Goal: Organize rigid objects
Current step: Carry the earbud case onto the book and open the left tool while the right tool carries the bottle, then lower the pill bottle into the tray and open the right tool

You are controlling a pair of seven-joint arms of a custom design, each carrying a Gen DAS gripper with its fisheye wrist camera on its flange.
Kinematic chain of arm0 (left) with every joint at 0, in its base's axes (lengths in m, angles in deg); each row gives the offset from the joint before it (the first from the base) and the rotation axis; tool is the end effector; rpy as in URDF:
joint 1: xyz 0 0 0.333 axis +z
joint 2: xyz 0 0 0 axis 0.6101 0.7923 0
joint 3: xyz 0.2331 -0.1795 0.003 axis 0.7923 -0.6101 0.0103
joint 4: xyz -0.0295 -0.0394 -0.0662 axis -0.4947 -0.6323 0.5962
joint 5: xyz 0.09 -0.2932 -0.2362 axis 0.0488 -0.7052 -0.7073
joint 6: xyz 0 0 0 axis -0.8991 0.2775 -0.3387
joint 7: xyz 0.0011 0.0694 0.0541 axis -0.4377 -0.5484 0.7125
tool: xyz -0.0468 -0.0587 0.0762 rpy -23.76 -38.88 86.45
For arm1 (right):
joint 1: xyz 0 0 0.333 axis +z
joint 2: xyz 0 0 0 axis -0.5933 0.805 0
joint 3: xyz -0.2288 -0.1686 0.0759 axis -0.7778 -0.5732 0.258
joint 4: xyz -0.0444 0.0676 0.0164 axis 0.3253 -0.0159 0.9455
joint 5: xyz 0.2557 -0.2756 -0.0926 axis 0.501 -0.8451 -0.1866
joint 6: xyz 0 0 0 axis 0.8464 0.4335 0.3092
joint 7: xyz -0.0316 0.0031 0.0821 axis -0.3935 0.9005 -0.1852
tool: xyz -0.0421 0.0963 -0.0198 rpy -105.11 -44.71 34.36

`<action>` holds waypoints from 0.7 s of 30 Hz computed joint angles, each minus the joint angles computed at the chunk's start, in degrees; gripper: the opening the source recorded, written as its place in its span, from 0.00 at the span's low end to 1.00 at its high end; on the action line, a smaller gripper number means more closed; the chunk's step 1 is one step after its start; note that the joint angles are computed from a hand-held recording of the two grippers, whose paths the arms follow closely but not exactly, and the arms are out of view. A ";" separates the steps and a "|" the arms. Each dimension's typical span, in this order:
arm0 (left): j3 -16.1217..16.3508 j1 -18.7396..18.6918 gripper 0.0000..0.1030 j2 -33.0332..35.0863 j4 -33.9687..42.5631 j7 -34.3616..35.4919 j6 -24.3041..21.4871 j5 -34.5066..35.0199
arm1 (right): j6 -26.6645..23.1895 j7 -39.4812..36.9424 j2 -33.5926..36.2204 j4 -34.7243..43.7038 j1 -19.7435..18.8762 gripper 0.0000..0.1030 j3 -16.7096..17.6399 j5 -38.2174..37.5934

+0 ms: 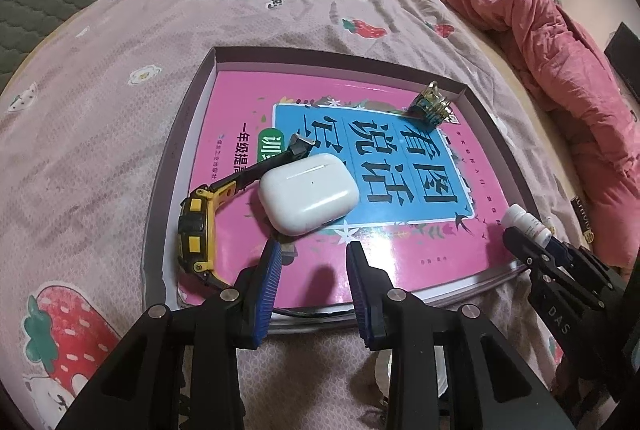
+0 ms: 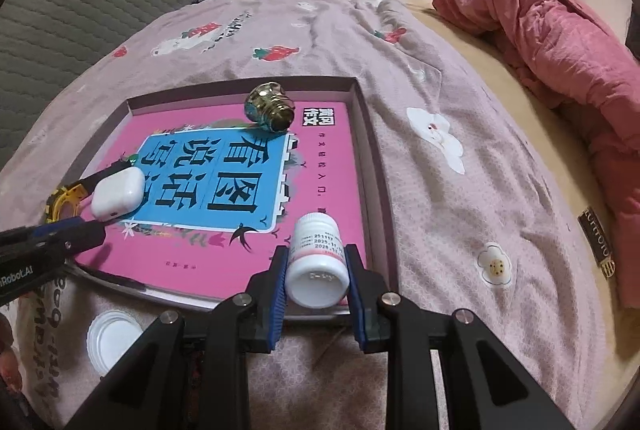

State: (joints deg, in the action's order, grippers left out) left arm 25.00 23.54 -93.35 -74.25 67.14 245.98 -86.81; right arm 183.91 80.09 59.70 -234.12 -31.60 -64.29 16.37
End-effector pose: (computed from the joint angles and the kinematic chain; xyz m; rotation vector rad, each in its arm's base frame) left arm 0.4745 -0.2278 0.3888 -2.0205 2.0236 -0.7448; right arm 0.4287 0.1772 0.3873 -1.9006 1.8681 -0.7023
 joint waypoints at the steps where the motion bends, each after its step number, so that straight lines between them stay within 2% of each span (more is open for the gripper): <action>1: -0.03 0.00 0.33 -0.09 -0.11 -0.11 0.12 0.06 | -0.50 0.02 -0.03 0.11 -0.04 0.27 0.03 -0.01; 7: 0.09 -0.35 0.33 -1.05 -1.06 0.05 0.09 -0.69 | -0.47 0.60 -1.14 -0.72 -0.36 0.27 0.01 -0.03; 12: 0.26 -0.48 0.33 -1.92 -1.92 -0.14 0.24 -0.88 | 1.64 0.95 -3.21 -2.83 -1.24 0.27 0.18 1.06; 16: 0.93 -1.21 0.34 -3.25 -3.09 1.15 0.64 -3.01 | 2.40 0.64 -4.62 -3.91 -2.56 0.27 1.46 2.01; 21: 1.40 -1.60 0.41 -4.55 -4.18 1.30 1.02 -3.85 | 2.50 0.82 -7.01 -5.36 -3.99 0.27 3.51 3.26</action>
